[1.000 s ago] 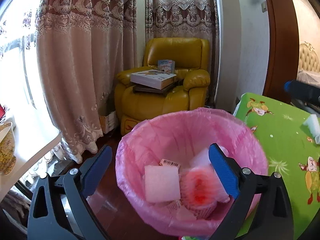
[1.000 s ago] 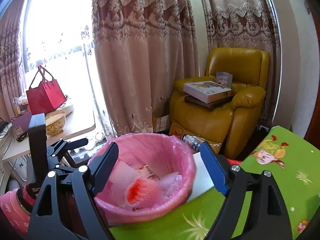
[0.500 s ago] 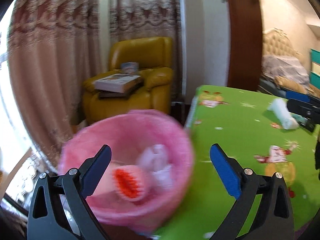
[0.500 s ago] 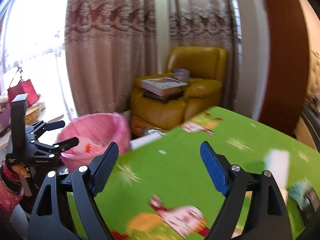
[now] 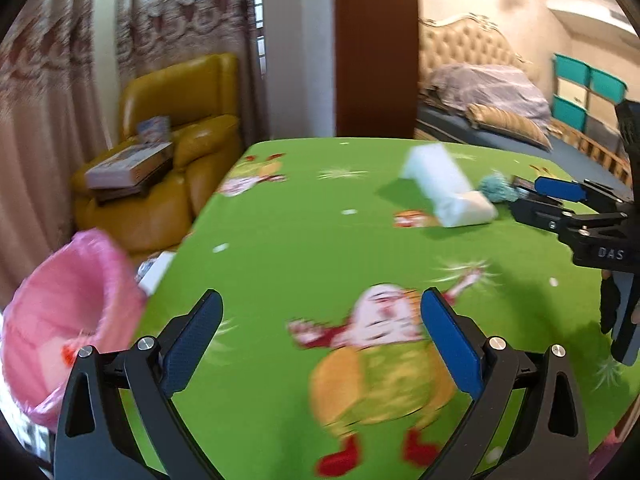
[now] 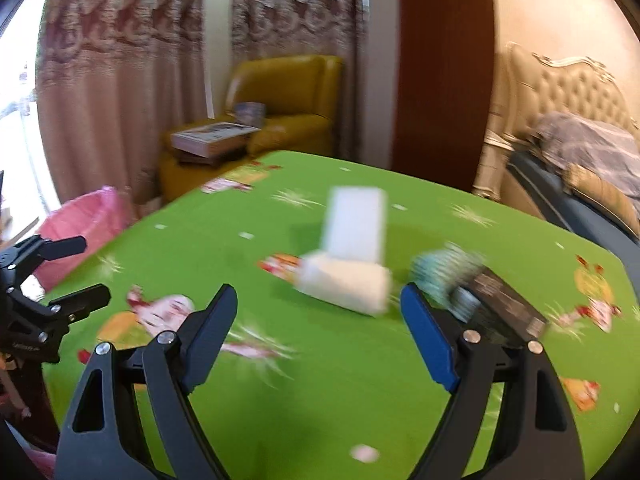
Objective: Collect trash
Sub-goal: 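Move both tools back over the table toward the black box and tissue foam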
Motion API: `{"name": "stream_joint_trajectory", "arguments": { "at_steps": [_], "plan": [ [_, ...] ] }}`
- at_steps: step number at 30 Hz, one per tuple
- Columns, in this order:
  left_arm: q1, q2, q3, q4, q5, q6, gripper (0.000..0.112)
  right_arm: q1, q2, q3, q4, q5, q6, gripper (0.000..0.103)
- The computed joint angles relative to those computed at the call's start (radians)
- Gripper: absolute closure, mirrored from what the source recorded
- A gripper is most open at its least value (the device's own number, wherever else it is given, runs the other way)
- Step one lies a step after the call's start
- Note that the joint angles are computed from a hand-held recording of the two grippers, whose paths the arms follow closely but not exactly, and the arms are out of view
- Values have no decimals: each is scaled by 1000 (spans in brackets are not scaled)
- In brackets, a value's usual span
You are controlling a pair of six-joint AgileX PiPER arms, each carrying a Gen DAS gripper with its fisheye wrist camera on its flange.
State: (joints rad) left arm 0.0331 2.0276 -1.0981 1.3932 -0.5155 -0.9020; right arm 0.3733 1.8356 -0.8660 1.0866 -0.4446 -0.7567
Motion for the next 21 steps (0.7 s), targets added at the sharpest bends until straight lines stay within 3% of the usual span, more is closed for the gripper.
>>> {"name": "stream_joint_trajectory", "arguments": {
  "at_steps": [7, 15, 21],
  "plan": [
    [-151, -22, 27, -59, 56, 35, 18, -71, -72, 111, 58, -45, -10, 22],
    [-276, 27, -52, 74, 126, -176, 18, -187, -110, 197, 8, -35, 12, 19],
    [-326, 93, -139, 238, 165, -392, 18, -311, -94, 195, -104, 40, 41, 19]
  ]
}}
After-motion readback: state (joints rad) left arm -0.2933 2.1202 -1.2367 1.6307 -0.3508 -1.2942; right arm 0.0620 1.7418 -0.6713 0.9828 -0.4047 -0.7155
